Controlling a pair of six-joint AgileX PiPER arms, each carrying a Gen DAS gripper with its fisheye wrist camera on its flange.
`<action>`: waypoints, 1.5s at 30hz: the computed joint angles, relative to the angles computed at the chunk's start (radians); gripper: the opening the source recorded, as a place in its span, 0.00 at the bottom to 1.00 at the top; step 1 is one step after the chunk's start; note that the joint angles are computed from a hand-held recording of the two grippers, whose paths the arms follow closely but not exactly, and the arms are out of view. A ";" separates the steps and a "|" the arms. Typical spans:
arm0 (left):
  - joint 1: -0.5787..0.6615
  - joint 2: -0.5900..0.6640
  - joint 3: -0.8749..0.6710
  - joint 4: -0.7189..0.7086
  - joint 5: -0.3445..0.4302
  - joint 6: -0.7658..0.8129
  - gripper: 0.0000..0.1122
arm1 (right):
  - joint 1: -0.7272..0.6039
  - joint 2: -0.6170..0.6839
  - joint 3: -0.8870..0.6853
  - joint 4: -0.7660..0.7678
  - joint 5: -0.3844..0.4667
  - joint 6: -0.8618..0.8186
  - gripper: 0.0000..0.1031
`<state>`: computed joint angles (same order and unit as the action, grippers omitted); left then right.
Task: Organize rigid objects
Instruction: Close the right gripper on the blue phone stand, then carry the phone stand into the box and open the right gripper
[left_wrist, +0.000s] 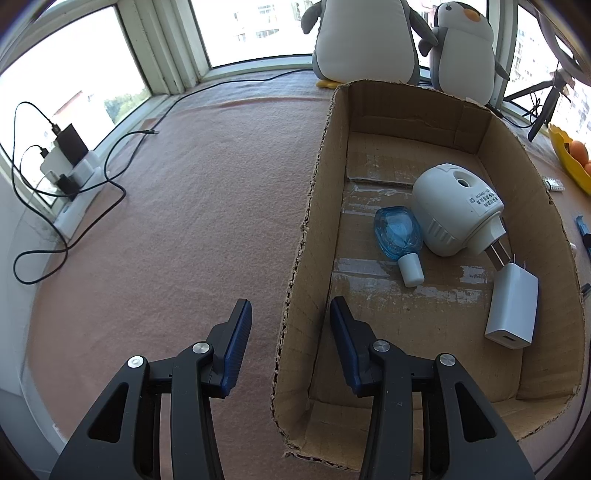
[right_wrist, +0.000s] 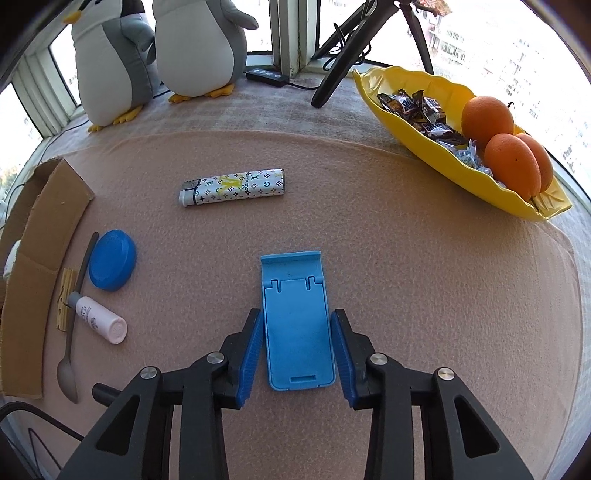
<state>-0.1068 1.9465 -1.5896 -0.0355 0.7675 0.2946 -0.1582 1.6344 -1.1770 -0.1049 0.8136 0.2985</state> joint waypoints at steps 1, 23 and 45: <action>-0.001 0.000 0.000 0.000 0.000 0.000 0.38 | 0.007 -0.015 0.012 -0.004 -0.004 0.012 0.32; 0.024 0.005 0.006 -0.069 -0.010 0.054 0.38 | 0.430 -0.103 -0.204 -0.043 0.108 0.122 0.32; 0.038 0.009 0.006 -0.106 -0.011 0.088 0.38 | 0.678 0.212 -0.503 0.033 0.157 0.055 0.32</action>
<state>-0.0685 1.9553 -1.5836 -0.1412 0.7561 0.3821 0.5202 1.8463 -1.6803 -0.0717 0.9701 0.3532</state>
